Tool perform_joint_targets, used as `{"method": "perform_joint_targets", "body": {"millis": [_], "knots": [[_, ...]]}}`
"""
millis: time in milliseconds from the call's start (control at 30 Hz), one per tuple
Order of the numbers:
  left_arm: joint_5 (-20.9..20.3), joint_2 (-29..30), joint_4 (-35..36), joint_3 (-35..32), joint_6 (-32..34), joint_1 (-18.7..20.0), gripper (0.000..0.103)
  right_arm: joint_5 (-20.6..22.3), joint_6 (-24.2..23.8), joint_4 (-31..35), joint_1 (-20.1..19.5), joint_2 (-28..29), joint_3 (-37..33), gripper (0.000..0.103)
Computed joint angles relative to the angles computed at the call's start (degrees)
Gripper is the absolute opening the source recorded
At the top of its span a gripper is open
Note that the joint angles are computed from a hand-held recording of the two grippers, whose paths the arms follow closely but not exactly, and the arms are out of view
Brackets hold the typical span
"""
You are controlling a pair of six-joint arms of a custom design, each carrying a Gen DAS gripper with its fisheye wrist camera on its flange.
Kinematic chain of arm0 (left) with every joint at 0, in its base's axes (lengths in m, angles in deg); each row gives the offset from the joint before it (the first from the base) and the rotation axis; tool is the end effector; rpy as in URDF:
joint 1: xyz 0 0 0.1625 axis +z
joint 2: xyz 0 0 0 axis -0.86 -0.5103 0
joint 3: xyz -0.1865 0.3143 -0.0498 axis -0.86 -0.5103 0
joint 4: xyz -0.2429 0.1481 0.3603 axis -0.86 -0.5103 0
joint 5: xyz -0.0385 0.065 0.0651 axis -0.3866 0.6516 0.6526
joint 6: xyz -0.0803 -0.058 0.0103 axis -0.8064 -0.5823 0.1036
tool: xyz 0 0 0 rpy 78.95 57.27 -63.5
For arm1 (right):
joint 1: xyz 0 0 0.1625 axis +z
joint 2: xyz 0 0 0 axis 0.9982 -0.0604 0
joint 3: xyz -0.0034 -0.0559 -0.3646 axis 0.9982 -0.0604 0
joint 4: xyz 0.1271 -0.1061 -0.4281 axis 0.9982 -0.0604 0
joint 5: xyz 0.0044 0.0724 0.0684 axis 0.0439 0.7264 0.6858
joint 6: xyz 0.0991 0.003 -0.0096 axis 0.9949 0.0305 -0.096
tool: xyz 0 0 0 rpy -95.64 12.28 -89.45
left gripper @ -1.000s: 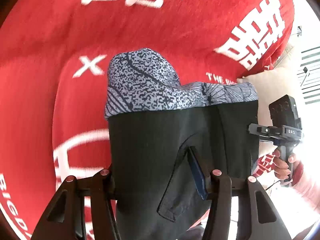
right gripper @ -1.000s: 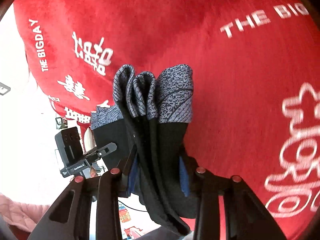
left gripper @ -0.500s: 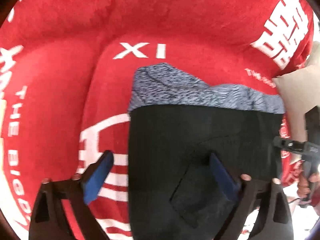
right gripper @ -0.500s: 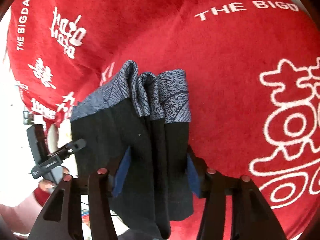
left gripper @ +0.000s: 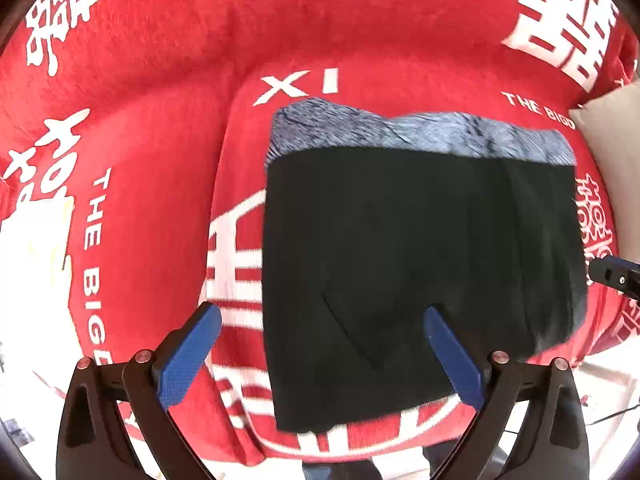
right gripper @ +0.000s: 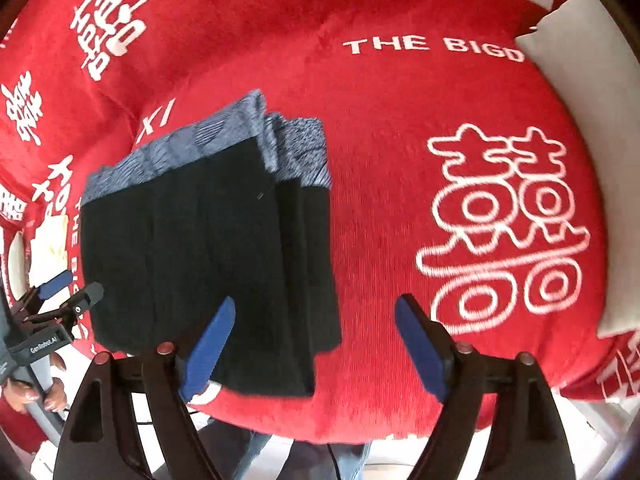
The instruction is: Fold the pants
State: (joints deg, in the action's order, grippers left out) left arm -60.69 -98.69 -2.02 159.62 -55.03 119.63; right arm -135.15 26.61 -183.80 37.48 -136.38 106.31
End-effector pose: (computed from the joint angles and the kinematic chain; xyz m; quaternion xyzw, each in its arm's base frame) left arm -0.0801 -0.5311 0.3802 0.4260 0.8349 0.1175 0.3281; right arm 0.3935 -0.4533 0.0496 -0.3852 -0.8617 0.2378 0.2291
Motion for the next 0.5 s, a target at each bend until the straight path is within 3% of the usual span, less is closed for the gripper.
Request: {"method": "perform_joint_targets", "body": {"millis": [167,200,233,500], "knots": [[1.1,-3.0,3.3,0.3,-0.8,-2.2,0.101,-0.2,5.1,4.9,2.6,1.9,-4.2,0.088],[1.4,-3.6,3.9,0.4,-1.1,-2.7,0.101,-0.2,6.2,6.1,3.1,2.3,-5.0,0.099],[1.7,-4.4,4.9,0.3,-1.5,-3.3,0.101,0.0,6.6,6.5,3.4,2.7,-5.8,0.103],[2.0,-6.4,10.3,-1.0,-4.4,-5.9,0.101,1.4,9.7,15.0,5.5,6.7,-14.1,0.103]]}}
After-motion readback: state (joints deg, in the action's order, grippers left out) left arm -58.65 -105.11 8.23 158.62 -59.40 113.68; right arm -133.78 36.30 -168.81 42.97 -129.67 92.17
